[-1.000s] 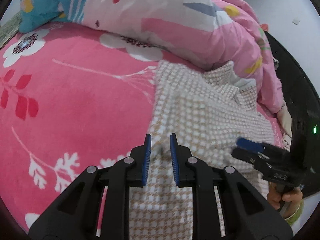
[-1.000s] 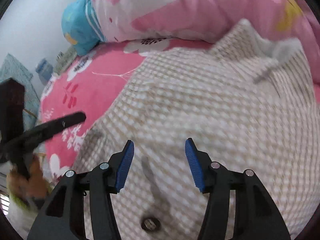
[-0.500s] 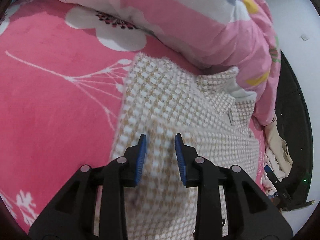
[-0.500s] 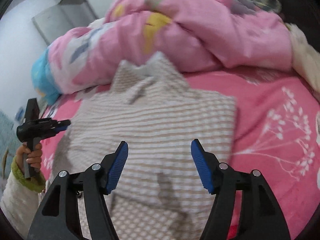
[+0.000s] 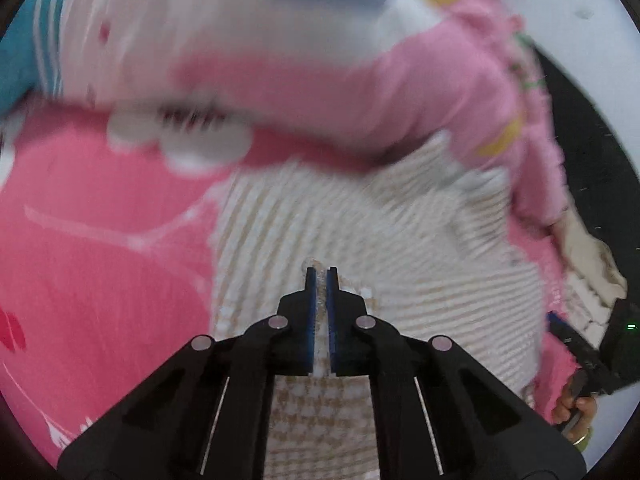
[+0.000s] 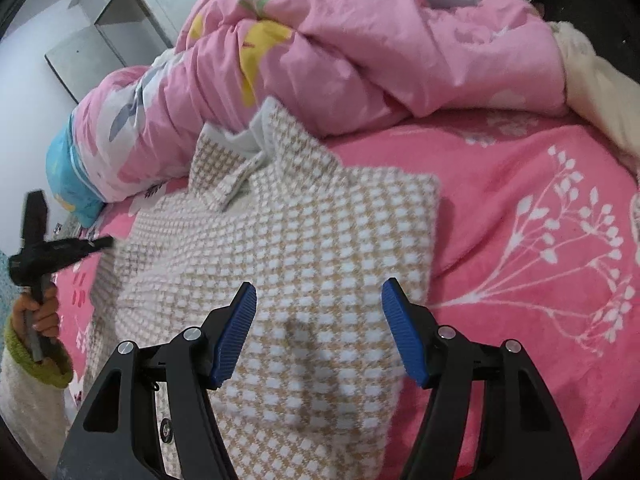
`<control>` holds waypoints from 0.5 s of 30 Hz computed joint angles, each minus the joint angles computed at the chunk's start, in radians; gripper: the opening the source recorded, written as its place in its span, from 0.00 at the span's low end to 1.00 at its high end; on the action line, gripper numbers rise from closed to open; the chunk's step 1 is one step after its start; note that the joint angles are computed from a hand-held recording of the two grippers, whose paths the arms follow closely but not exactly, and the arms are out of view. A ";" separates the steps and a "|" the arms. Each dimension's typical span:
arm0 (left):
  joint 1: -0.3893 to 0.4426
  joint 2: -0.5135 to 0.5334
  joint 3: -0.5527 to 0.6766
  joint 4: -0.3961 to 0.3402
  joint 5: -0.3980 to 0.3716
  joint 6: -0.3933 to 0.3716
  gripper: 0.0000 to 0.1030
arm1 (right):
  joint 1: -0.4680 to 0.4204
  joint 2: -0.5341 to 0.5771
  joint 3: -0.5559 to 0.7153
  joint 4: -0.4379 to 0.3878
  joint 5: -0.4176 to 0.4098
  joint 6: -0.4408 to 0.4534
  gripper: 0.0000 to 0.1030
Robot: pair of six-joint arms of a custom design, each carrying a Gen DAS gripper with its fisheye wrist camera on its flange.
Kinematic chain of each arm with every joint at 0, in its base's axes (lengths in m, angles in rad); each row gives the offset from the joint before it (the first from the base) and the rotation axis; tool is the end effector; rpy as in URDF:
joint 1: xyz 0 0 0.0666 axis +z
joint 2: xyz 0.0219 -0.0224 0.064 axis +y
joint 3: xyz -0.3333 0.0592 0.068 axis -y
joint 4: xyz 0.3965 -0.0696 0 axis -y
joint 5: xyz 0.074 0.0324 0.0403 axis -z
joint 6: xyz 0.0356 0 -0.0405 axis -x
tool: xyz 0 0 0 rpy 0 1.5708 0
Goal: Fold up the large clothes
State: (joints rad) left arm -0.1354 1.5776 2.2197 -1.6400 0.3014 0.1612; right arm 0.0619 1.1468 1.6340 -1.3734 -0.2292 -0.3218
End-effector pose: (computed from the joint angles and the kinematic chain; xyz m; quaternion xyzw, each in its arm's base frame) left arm 0.4623 -0.0741 0.6100 0.0302 0.9489 -0.1837 0.2550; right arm 0.3645 0.0303 0.5637 0.0832 0.9329 0.1693 0.3068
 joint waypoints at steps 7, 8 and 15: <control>0.009 0.091 0.113 0.039 -0.022 0.023 0.03 | -0.020 0.000 -0.003 0.016 0.024 -0.013 0.62; 0.012 0.091 0.085 0.041 -0.037 0.024 0.03 | -0.019 0.002 -0.005 0.015 0.029 -0.015 0.62; 0.085 0.025 -0.156 0.103 0.049 0.067 0.03 | -0.034 0.046 0.010 0.006 0.014 -0.020 0.62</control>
